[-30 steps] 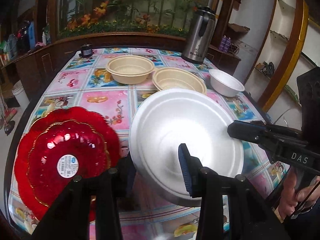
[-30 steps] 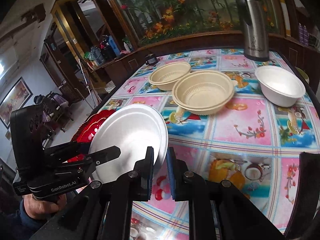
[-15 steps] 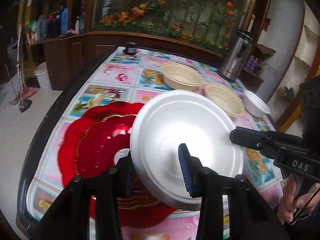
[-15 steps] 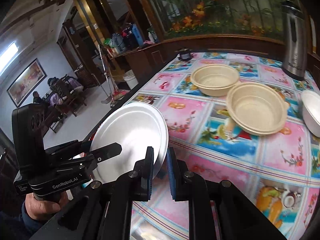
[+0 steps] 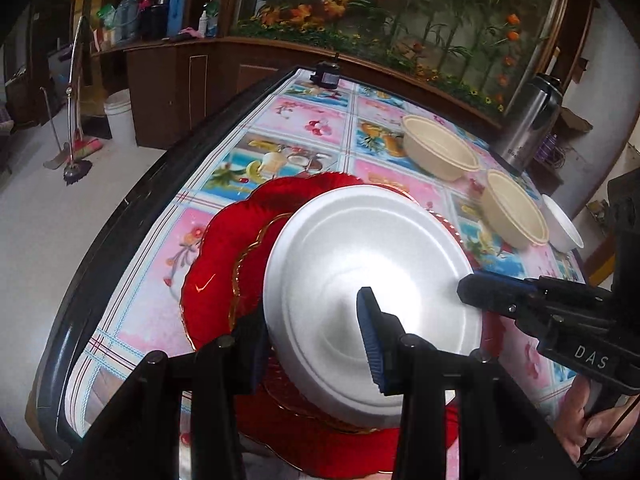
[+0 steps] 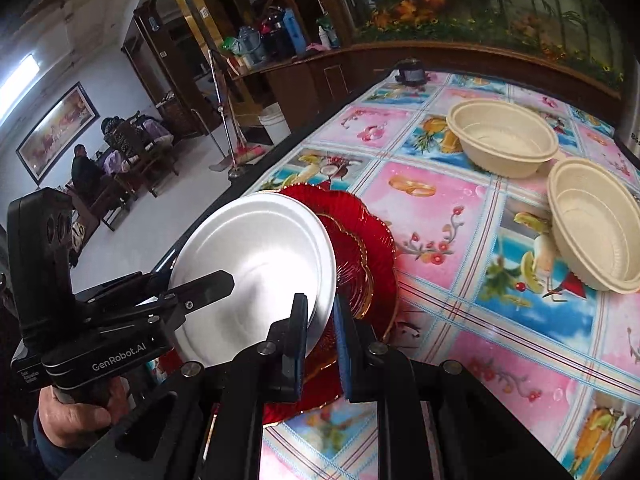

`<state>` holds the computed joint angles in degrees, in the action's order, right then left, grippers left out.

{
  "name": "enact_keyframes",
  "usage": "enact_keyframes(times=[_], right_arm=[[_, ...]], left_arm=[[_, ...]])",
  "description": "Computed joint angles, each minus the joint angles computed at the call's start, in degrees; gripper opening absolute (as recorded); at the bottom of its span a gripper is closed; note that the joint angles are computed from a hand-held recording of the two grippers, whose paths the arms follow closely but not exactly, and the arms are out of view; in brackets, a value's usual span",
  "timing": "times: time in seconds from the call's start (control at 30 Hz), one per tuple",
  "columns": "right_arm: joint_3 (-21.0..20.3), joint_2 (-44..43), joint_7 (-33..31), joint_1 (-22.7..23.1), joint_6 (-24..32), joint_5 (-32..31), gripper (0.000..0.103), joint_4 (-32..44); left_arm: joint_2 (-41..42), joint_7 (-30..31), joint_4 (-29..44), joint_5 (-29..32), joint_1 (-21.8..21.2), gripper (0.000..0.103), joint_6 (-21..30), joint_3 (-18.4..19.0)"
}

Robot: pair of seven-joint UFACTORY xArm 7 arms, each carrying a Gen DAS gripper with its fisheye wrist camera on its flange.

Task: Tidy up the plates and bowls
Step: 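Lower the white foam plate onto the red plates and open right gripper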

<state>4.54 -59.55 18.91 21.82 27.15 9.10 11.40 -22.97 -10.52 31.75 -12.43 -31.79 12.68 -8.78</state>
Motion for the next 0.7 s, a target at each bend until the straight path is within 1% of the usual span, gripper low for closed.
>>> enact_keyframes(times=[0.1, 0.17, 0.33, 0.43, 0.47, 0.57, 0.7], right_arm=[[-0.1, 2.3, -0.1, 0.1, -1.0, 0.0, 0.015, 0.3], [-0.2, 3.3, -0.1, 0.2, -1.8, 0.1, 0.015, 0.3], [-0.1, 4.5, -0.1, 0.1, -2.3, -0.2, 0.015, 0.8], [-0.1, 4.6, -0.2, 0.2, -2.4, -0.1, 0.015, 0.8], [-0.2, 4.6, -0.1, 0.3, -2.5, 0.0, 0.015, 0.8], [-0.1, 4.2, 0.1, 0.1, -2.2, -0.1, 0.015, 0.8], [-0.2, 3.9, 0.1, -0.1, -1.9, -0.1, 0.015, 0.7]], left_arm=[[1.0, 0.5, 0.1, -0.6, -0.4, 0.038, -0.2, 0.6], [1.2, -0.3, 0.3, 0.4, 0.7, 0.038, -0.3, -0.4], [1.5, -0.2, 0.6, 0.4, 0.6, 0.038, -0.1, -0.2], [1.7, -1.0, 0.9, 1.0, 1.3, 0.041, -0.1, -0.9], [1.8, -1.3, 0.9, 1.2, 1.5, 0.043, -0.2, -0.9], [1.6, -2.6, 0.9, 2.3, 2.5, 0.06, -0.7, -1.8], [0.9, -3.8, 0.7, 3.4, 2.9, 0.062, -0.6, -2.0]])
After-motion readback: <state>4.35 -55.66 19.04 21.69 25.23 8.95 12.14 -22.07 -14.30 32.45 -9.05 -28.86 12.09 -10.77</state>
